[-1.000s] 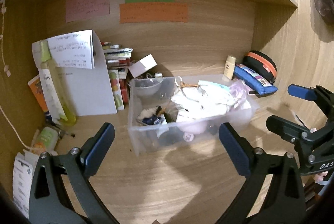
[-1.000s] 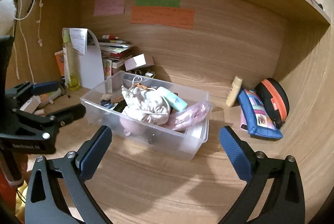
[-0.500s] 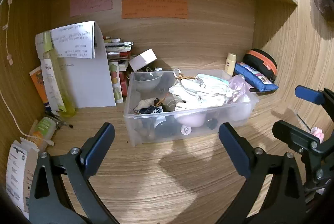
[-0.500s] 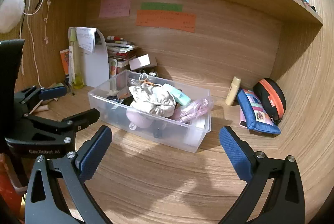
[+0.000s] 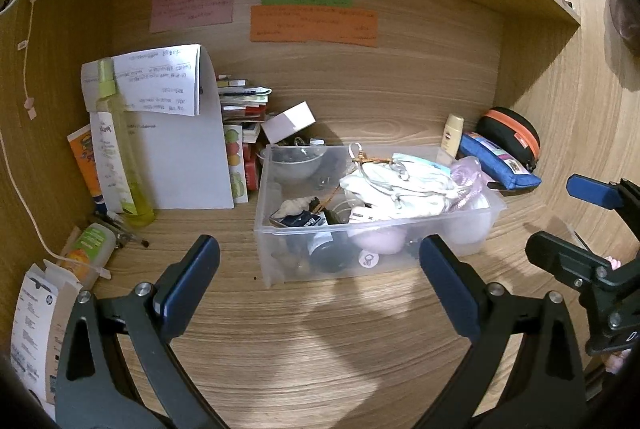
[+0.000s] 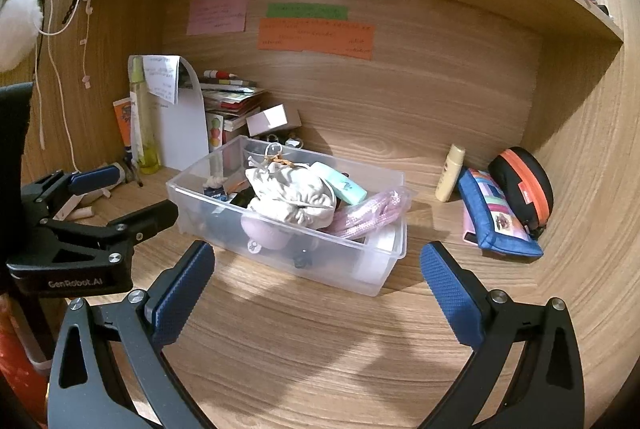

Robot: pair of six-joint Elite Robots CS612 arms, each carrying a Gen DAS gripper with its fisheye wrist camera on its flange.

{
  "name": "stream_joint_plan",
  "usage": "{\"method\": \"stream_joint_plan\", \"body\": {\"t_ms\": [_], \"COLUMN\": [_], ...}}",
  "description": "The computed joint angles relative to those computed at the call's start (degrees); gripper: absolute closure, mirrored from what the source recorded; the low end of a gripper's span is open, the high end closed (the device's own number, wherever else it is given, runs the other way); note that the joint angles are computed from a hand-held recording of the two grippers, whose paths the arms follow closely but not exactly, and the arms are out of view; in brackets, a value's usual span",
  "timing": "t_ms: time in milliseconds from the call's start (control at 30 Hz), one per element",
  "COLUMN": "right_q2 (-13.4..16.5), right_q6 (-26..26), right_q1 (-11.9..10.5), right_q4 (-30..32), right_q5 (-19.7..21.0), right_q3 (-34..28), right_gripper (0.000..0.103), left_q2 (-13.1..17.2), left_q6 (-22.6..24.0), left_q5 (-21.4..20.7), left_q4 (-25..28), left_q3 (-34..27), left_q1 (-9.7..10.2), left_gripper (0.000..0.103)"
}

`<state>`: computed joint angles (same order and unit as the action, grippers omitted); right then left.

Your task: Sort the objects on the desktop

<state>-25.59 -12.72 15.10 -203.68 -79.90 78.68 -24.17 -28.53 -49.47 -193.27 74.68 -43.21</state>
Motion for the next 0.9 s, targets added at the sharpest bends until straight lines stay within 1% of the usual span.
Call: {"method": "stream_joint_plan", "body": {"t_ms": [567,667,900], "right_q2": [-0.1,-0.08,-0.07], "right_q6": [-0.2,-0.21,-0.54], "right_q1": [0.04,0.0,0.18], "right_q4": [-0.02,0.05,0.04], "right_q5": [0.23,0.44,0.23], "right_q3": [0.14,0.09,0.12], "right_gripper": [0.0,0.0,0.0], "left_q2": [0.1,0.05,0.17], "left_q6": [-0.29,-0.51,0.12], "left_q5": [-0.09,-0.72,-0.35], "left_q4": [0.16,-0.43,-1.03], "left_q3": [-0.18,0.0,-0.07], "left_q1": [-0.15,-0.1,-0.16], "left_gripper": [0.002,0.002,0.002]}}
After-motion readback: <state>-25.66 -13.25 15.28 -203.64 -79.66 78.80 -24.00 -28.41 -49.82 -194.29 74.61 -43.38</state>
